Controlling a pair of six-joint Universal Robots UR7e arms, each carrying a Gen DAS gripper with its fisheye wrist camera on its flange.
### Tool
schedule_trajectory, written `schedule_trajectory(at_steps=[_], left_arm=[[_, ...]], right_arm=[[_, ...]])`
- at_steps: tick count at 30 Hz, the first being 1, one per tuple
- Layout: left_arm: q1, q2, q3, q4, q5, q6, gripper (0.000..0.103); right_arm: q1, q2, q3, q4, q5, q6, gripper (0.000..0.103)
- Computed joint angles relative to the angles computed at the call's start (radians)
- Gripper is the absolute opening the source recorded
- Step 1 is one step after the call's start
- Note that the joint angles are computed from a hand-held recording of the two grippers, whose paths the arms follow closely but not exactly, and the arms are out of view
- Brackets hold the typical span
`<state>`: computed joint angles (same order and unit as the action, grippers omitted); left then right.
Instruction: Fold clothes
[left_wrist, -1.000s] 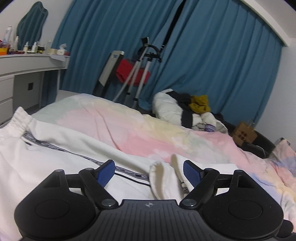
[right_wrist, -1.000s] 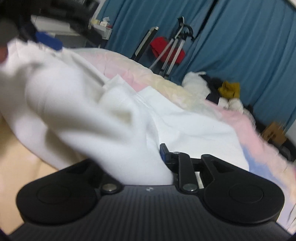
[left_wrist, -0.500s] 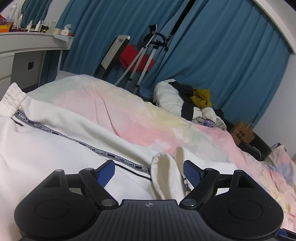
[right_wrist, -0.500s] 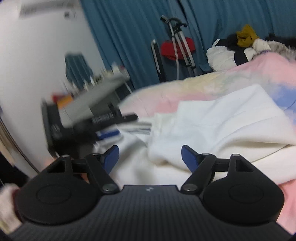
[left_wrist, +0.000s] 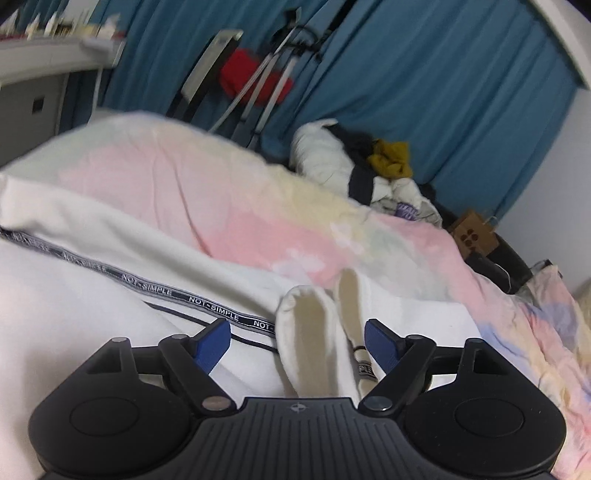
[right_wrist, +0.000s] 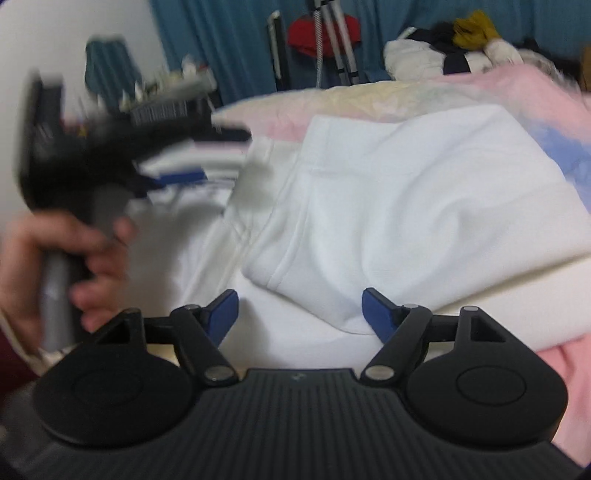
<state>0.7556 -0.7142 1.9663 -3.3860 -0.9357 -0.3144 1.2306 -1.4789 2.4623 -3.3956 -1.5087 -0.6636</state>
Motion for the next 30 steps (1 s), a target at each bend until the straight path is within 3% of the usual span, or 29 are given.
schedule_trajectory(at_steps=[2,7,9,10,11,16,20,25,28,30], left_arm=[[0.028,0.008,-0.037,0.035,-0.04,-0.028,0.076],[0.084,0.035,-0.152,0.173,-0.107,-0.094,0.054],[0.084,0.044,-0.184,0.226,-0.103,-0.098,0.039],[0.084,0.049,-0.2,0.253,-0.101,-0.099,0.037],[0.076,0.053,-0.21,0.273,-0.079,-0.09,0.023],[0.051,0.055,-0.238,0.283,-0.037,-0.042,0.01],[0.037,0.082,-0.276,0.203,0.009,0.004,0.01],[0.072,0.131,-0.345,0.336,0.022,-0.03,0.013],[0.083,0.11,-0.303,0.273,-0.025,-0.056,0.024],[0.073,0.075,-0.258,0.242,-0.031,-0.055,0.039]], right_arm=[[-0.027,-0.053,0.002,0.038,0.05,0.07,0.075],[-0.085,-0.117,0.0,0.07,0.105,0.205,0.075],[-0.101,-0.111,-0.011,0.068,0.118,0.231,0.075],[-0.106,-0.112,-0.014,0.065,0.123,0.243,0.075],[-0.11,-0.111,-0.016,0.058,0.128,0.254,0.075],[-0.132,-0.11,-0.031,0.043,0.151,0.302,0.075],[-0.151,-0.126,-0.025,0.023,0.178,0.333,0.075],[-0.176,-0.141,-0.044,0.045,0.201,0.379,0.075],[-0.232,-0.163,-0.075,0.116,0.26,0.458,0.075],[-0.295,-0.192,-0.107,0.217,0.333,0.526,0.076]])
